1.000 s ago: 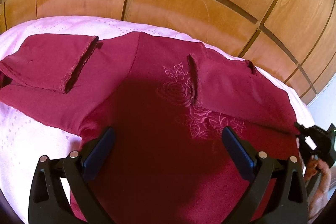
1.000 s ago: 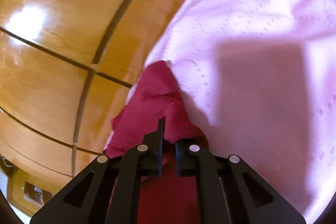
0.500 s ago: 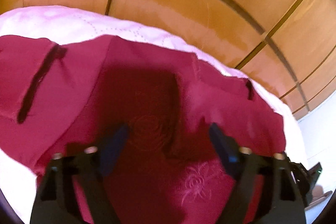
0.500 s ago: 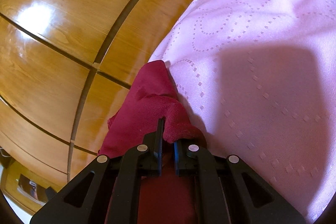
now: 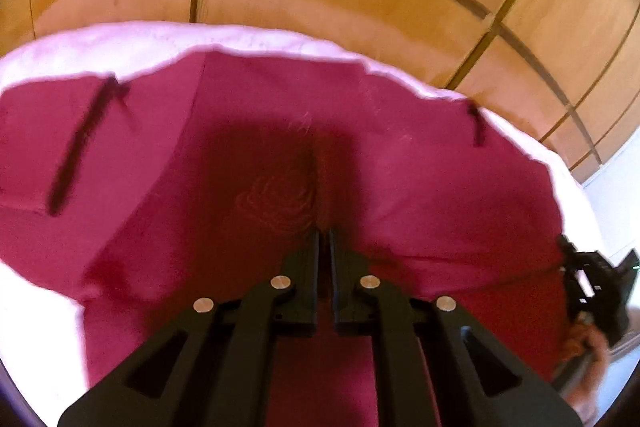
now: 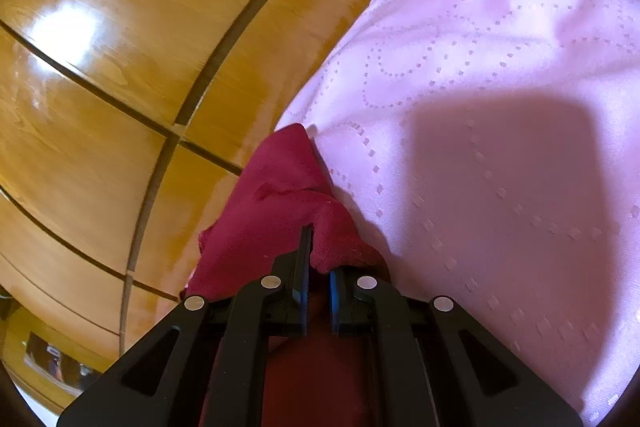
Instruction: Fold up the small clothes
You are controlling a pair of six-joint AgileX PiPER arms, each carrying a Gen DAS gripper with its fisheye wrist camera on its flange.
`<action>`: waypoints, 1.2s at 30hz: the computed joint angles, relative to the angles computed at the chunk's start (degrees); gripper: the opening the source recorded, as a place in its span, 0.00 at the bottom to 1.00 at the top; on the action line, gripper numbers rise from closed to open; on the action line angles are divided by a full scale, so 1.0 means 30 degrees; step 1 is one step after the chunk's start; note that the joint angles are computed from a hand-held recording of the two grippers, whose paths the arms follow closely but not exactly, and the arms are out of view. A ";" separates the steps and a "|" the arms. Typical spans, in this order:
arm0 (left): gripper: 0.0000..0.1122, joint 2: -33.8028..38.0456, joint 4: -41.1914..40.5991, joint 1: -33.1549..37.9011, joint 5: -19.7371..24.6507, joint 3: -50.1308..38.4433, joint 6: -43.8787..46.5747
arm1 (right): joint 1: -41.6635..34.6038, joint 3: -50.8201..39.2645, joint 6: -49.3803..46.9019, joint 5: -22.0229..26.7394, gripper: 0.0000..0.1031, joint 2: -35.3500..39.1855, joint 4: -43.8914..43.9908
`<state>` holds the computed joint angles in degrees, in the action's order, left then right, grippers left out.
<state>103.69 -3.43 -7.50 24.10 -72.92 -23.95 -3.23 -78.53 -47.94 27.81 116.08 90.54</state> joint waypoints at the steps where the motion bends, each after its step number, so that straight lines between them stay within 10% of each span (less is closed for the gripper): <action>1: 0.07 0.0004 0.1000 -0.0221 -0.1026 0.0438 -0.0788 | 0.0027 -0.0034 0.0114 -0.0055 0.05 0.0003 -0.0148; 6: 0.16 -0.0442 -0.2280 0.0161 -0.2195 0.1431 0.2303 | -0.0082 0.0187 -0.0722 0.0220 0.05 0.0012 0.0827; 9: 0.49 -0.1414 -0.3421 -0.0014 -0.2634 0.2453 0.3064 | -0.0270 0.0685 -0.0910 0.0792 0.07 -0.0309 0.1055; 12: 0.81 -0.3153 0.1546 -0.0694 -0.2888 0.3880 -0.0886 | -0.0312 0.1768 -0.0735 0.0969 0.30 -0.1471 0.0318; 14: 0.81 -0.4173 0.3718 -0.0952 -0.3338 0.4934 -0.3101 | -0.0126 0.2671 -0.0553 0.0637 0.44 -0.2559 -0.0533; 25: 0.84 -0.7788 0.9505 0.0100 -0.0881 0.8232 -0.9435 | 0.3636 0.4391 0.8770 -0.2724 0.45 -0.6330 -1.4374; 31: 0.84 -0.8662 0.6683 0.3765 -0.0485 0.9581 -0.6657 | 0.6898 0.2981 1.6219 -0.2463 0.45 -0.6559 -2.4482; 36: 0.84 -0.8404 0.9217 0.5779 0.0126 0.9797 -0.7655 | 0.9166 0.1516 1.6822 -0.2269 0.45 -0.6030 -2.6320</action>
